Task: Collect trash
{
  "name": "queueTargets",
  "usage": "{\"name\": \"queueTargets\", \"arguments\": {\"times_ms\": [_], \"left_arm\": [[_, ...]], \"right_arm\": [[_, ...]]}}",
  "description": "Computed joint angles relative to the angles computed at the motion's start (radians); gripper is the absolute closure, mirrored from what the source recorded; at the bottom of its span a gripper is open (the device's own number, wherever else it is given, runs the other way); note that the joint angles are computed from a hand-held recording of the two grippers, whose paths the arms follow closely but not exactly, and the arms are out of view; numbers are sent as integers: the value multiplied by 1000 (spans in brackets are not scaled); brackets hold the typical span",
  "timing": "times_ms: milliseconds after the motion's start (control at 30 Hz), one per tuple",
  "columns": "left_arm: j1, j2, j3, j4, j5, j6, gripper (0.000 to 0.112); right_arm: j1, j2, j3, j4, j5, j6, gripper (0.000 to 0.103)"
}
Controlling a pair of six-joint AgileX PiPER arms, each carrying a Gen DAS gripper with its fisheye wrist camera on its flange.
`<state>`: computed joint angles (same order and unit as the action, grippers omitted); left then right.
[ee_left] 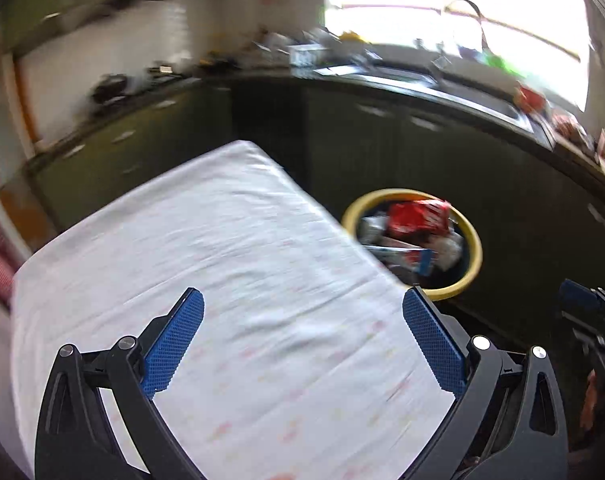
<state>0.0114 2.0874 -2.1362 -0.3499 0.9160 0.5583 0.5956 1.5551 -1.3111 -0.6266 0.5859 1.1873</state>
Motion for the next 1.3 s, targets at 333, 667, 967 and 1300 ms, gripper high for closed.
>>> {"name": "queueTargets", "arguments": {"times_ms": [333, 667, 967, 1300], "left_arm": [[406, -335, 444, -295, -147, 246, 14], [630, -388, 588, -526, -80, 476, 14], [694, -409, 620, -613, -58, 554, 14], [677, -434, 624, -609, -68, 550, 14]], "right_arm": [[173, 147, -282, -130, 200, -52, 7], [266, 288, -532, -159, 347, -138, 7], [289, 317, -588, -176, 383, -137, 7], [287, 313, -584, -179, 384, -122, 7]]}}
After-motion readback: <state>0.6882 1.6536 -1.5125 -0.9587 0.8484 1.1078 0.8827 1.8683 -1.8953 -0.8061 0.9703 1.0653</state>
